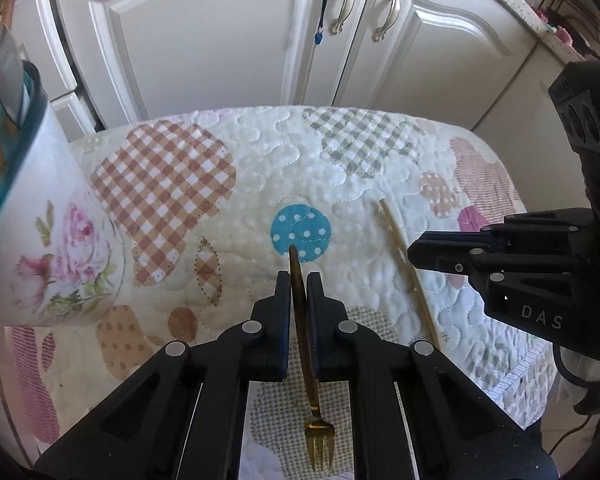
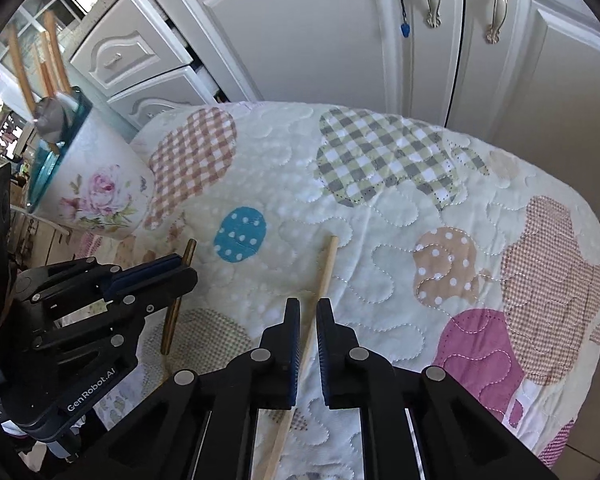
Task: Organize utensils
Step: 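Grasp the gold fork with the left gripper while the right gripper grasps the last chopstick, then lift the fork and chopstick and carry them above the floral cup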
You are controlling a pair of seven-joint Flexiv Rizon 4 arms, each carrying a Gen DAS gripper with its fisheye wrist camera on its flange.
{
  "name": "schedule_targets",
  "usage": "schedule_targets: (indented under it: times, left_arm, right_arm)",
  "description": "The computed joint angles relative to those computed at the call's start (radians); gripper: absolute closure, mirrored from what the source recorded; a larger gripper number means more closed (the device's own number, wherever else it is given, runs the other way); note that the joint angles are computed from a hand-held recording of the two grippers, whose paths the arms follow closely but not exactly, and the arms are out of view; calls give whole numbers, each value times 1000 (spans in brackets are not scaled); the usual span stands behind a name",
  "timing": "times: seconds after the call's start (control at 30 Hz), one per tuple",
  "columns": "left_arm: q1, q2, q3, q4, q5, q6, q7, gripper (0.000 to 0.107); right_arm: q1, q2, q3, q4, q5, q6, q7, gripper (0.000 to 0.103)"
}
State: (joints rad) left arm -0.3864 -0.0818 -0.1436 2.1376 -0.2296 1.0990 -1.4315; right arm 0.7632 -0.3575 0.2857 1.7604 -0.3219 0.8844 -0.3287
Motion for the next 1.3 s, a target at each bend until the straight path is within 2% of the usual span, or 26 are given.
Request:
schedule_targets:
  times: [0.3, 0.37, 0.47, 0.57, 0.67, 0.87, 1.03, 1.3]
  left_arm:
    - [-1, 53, 5, 35, -59, 9, 35, 101]
    - [-1, 72, 10, 49, -79, 8, 47, 101]
    - [-1, 92, 16, 65, -106, 6, 59, 101]
    - [-5, 117, 22, 85, -147, 10, 81, 101]
    - [-15, 151, 32, 107, -210, 7, 126, 101]
    - [-31, 239, 68, 148, -303, -6, 208, 101]
    - [-32, 306, 93, 166, -334, -19, 235, 101]
    - [-5, 394, 128, 143, -318, -65, 246, 101]
  right_arm:
    - [11, 29, -11, 31, -46, -2, 58, 96]
    - [7, 16, -9, 21, -40, -13, 60, 92]
    - [2, -16, -8, -4, -25, -40, 46, 91]
    - [10, -34, -26, 2, -47, -8, 67, 91]
    - [5, -34, -16, -8, -35, -11, 47, 96]
    - [22, 54, -17, 42, -99, 49, 86, 97]
    - [32, 129, -11, 53, -195, 48, 127, 97]
    - [48, 134, -2, -31, -302, 15, 129, 97]
